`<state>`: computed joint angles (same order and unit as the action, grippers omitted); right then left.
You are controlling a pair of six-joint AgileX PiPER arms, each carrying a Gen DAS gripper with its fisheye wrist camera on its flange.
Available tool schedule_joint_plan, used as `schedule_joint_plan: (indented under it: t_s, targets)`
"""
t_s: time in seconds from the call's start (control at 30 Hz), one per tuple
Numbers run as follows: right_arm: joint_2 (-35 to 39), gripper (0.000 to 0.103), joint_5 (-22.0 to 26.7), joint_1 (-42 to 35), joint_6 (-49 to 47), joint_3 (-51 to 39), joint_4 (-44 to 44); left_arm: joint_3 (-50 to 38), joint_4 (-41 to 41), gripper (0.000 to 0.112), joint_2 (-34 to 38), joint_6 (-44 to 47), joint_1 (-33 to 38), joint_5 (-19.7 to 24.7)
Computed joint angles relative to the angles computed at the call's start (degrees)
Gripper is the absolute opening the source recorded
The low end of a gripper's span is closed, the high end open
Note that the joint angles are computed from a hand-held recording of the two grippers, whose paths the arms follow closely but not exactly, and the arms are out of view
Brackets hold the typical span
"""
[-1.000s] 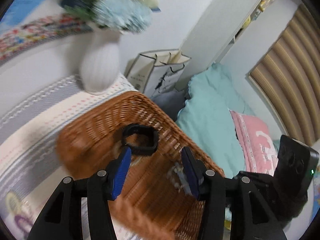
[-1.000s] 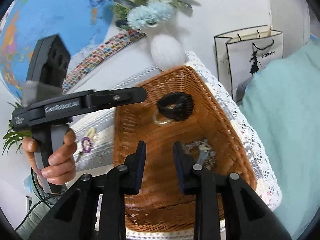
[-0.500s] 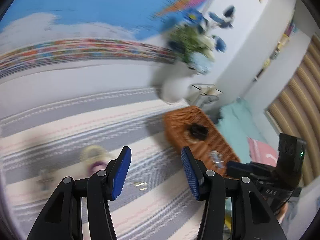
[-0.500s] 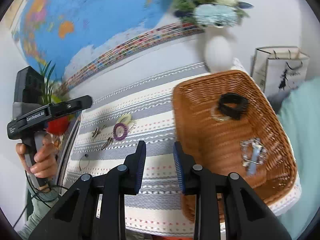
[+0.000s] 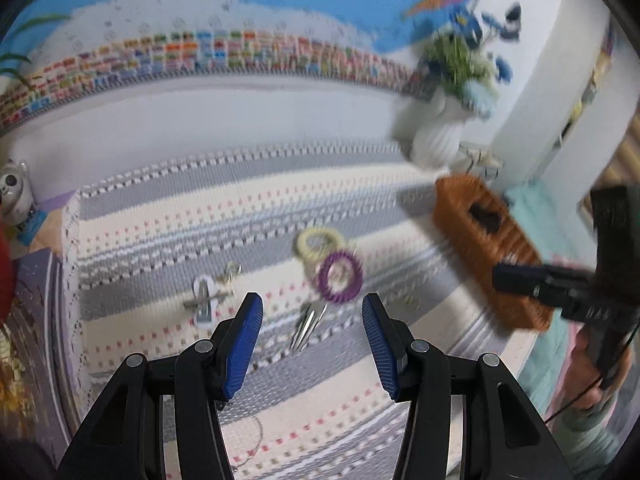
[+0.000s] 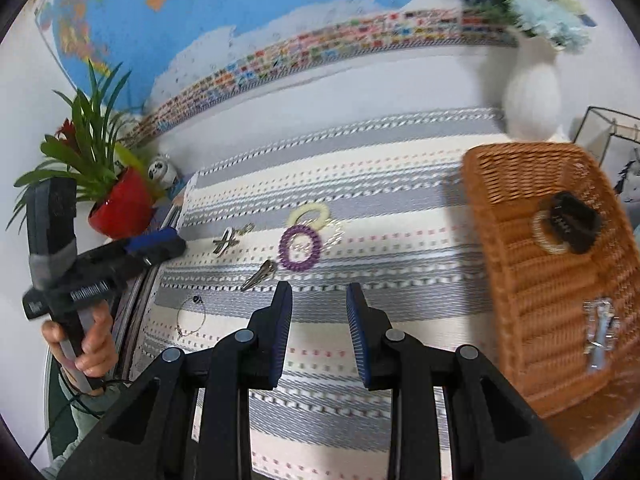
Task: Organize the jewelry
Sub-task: 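Move both open tools back over the remaining jewelry on the mat, then close the left tool on the silver hair clip while the right tool grasps a gold charm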
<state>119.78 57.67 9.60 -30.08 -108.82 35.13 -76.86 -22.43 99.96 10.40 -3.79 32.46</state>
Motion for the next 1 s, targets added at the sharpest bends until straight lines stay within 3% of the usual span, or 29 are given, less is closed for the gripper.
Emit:
schedule_joint_plan:
  t_s: [0.33,0.5,0.73,1.0]
  targets:
    - [7.9,0.031,0.5,3.2,6.6,-7.3,-5.8,-2.4,2.7,0.053,8.1,4.4,-3.6,-1.9]
    - [12.9,0.031,3.0,3.1,7.6,-13.3,-7.7,-5.0,2.0,0.053,11.1,5.1,-4.0,-0.8]
    - [19.0,0.031,7.5,4.4,9.5,-22.0,-10.6,-7.3,6.9,0.053,13.8,1.7,-5.1,-0.3]
    - [20.2,0.031,7.8,6.0,10.0,-24.0,-12.9,-7.4,13.7,0.053,14.7,-3.3,-6.8,-2.1]
